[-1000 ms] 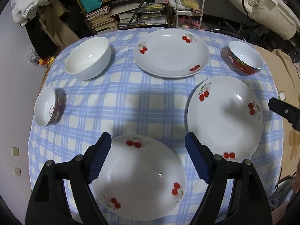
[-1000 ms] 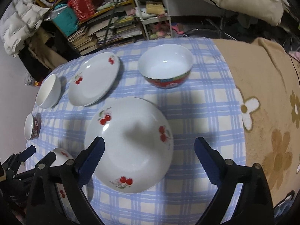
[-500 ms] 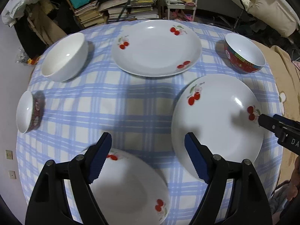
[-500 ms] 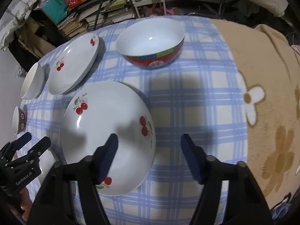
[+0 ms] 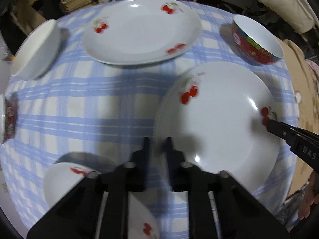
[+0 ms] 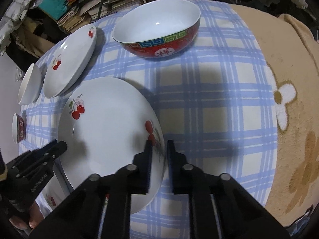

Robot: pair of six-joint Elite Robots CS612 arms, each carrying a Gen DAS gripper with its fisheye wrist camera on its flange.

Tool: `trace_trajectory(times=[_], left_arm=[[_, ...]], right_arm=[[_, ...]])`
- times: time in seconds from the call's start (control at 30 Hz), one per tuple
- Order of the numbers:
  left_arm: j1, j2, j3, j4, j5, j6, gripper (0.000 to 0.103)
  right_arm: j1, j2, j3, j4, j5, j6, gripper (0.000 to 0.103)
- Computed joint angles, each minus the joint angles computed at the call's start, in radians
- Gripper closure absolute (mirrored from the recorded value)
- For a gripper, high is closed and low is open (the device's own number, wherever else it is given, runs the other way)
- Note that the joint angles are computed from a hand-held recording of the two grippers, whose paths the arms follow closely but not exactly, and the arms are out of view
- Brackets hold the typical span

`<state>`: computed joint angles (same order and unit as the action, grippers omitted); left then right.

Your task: Organize plates and bowls

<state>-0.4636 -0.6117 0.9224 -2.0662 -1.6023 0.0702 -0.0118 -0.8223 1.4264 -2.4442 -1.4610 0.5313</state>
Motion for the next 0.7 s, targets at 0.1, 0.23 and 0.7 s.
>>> trace_trajectory(times=[0.1,0.23,0.7], left_arm=[[-0.003,0.007,-0.008,0.004,0.012,-0.012,0.091],[0.002,0.014,-0.021,0.019,-0.013,-0.022,0.091],[-0.001,0.021,-0.037,0.051,-0.009,-0.016,0.087]], right_arm=[[0.001,0.001,-0.002,0.004,-0.002,-0.005,0.093],[0.004,0.009,-0.013,0.009,-0.004,-0.003,0.093],[0.0,-0.004,0.017,-0.053,0.025,-0.002,0.092]])
